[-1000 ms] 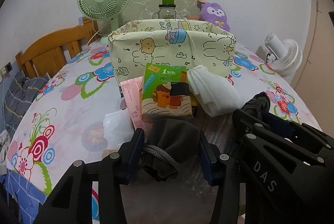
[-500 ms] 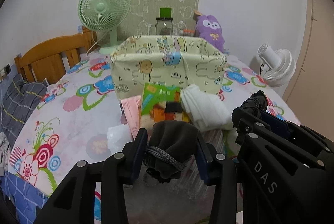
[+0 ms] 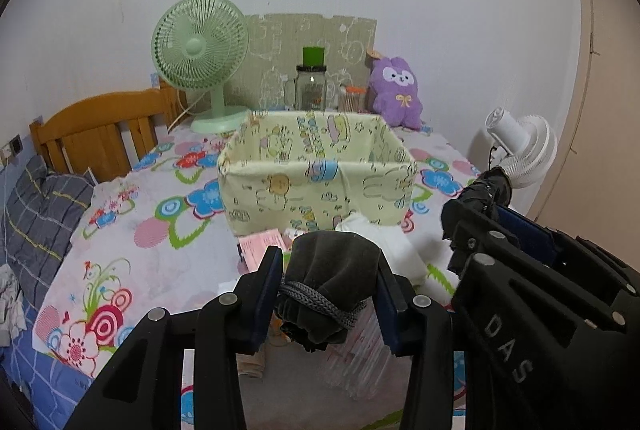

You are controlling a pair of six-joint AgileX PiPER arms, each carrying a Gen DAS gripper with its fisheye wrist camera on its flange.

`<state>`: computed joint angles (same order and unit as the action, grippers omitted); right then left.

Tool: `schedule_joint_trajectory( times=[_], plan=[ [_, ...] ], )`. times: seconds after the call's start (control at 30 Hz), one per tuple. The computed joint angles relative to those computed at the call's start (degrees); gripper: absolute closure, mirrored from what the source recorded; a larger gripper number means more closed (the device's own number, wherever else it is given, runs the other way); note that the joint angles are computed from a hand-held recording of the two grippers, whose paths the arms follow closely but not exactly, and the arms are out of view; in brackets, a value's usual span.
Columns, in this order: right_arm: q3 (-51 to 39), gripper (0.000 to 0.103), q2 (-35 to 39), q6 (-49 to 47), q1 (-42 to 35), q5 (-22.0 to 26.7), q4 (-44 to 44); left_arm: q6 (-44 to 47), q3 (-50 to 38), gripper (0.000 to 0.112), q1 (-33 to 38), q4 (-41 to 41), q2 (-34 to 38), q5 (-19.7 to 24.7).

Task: Organize soft objects
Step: 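Lift the grey sock and black bundle over the fabric box with both tools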

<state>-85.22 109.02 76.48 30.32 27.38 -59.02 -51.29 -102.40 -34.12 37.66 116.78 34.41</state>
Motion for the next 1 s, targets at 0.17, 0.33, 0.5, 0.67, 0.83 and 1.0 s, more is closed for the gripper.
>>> schedule_joint_trajectory(
  times=[0.17, 0.33, 0.5, 0.67, 0.83, 1.0],
  plan=[
    [-0.5, 0.071, -1.1, -0.6, 0.4, 0.6, 0.2, -0.4, -1.1, 0.068, -0.5, 0.8, -0.3, 0.9],
    [-1.9, 0.071, -1.7, -2.1, 1.0, 1.8, 1.1, 0.5, -1.5, 0.068, -0.1, 0.5, -1.6, 1.4],
    [-4.1, 0.071, -1.8, -4.6, 1.3, 2.8, 2.9, 2.1, -2.6, 0.068, 0.5, -0.4, -2.3, 2.0],
    [-6.6, 0.071, -1.4, -7.5, 1.2, 3.2, 4.9, 4.0, -4.5, 0.068, 1.1, -1.5, -2.2, 2.7],
    [-9.3, 0.071, -0.4, -10.3, 0.8, 3.5, 7.3, 6.9, -7.9, 0.068, 1.8, -3.4, -0.9, 3.8],
    [-13.5, 0.071, 1.9, -14.7, 0.1, 4.1, 11.3, 10.8, -12.2, 0.068, 2.6, -6.9, 1.3, 5.4]
  ],
)
